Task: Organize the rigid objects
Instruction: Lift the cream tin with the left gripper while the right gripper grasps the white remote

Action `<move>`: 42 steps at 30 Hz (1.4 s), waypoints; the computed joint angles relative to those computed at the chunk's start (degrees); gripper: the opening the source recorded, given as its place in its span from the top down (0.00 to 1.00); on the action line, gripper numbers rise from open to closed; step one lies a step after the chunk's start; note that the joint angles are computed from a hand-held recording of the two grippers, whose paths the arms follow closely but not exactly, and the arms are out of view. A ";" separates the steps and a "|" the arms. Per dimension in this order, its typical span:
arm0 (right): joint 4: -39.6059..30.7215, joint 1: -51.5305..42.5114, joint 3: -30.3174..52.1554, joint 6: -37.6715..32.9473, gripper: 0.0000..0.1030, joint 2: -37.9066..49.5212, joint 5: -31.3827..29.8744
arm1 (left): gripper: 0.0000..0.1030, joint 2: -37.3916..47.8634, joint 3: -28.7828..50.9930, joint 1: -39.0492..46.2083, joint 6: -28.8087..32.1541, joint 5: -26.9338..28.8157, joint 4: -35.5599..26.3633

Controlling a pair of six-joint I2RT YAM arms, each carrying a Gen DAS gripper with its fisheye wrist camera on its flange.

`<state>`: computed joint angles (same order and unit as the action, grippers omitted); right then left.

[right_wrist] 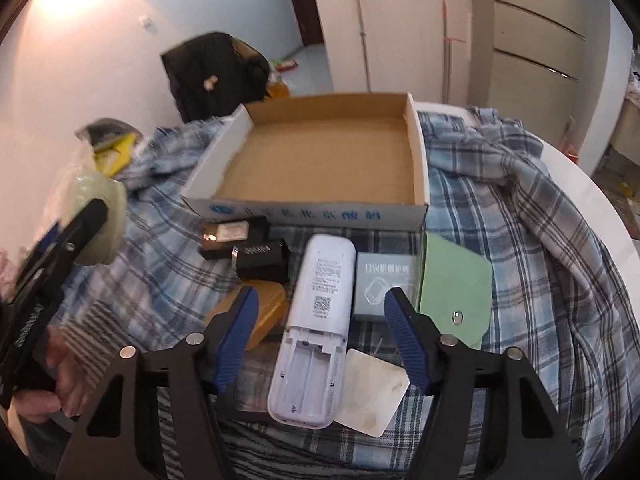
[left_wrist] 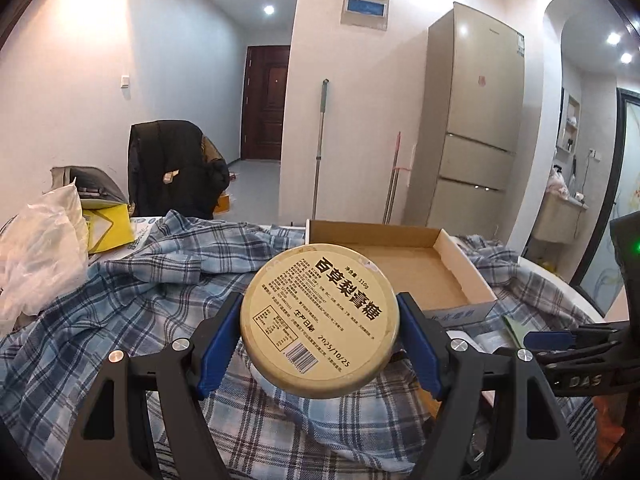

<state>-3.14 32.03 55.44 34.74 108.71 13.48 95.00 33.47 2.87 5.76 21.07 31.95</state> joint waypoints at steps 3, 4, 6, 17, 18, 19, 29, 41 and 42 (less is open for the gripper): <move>-3.42 -0.66 3.01 1.25 0.58 2.71 -2.67 | 0.25 -0.08 0.17 0.33 0.01 0.86 -0.79; -4.30 -0.86 3.78 2.00 0.60 3.48 -3.39 | 0.25 -0.19 0.18 0.49 0.05 1.22 -1.02; -5.35 -0.51 4.88 3.29 0.60 4.53 -2.16 | 0.25 -0.42 0.20 0.60 0.19 1.85 -1.55; -7.70 -1.19 9.58 2.55 0.60 9.36 -2.28 | 0.25 -1.00 0.63 0.07 0.94 2.24 -4.10; -7.39 -1.42 9.75 2.37 0.60 9.85 -2.79 | 0.25 -1.01 0.63 -0.06 1.01 2.09 -4.20; -6.87 -1.97 9.79 2.49 0.61 10.32 -4.04 | 0.25 -1.01 0.61 -0.21 1.15 1.93 -4.31; -4.70 0.25 2.13 1.06 0.62 2.60 -2.81 | 0.25 -0.69 0.99 -0.28 1.38 2.06 -4.69; 0.90 2.24 -8.73 -1.70 0.61 -2.47 2.52 | 0.25 -0.40 0.89 -0.55 1.47 1.74 -4.22; 1.61 2.34 -8.90 -2.77 0.61 -2.32 3.07 | 0.25 -0.33 0.91 -0.53 1.33 1.70 -4.20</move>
<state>-1.53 34.38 46.55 31.98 106.39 16.55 94.66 34.38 2.34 7.09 22.76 27.75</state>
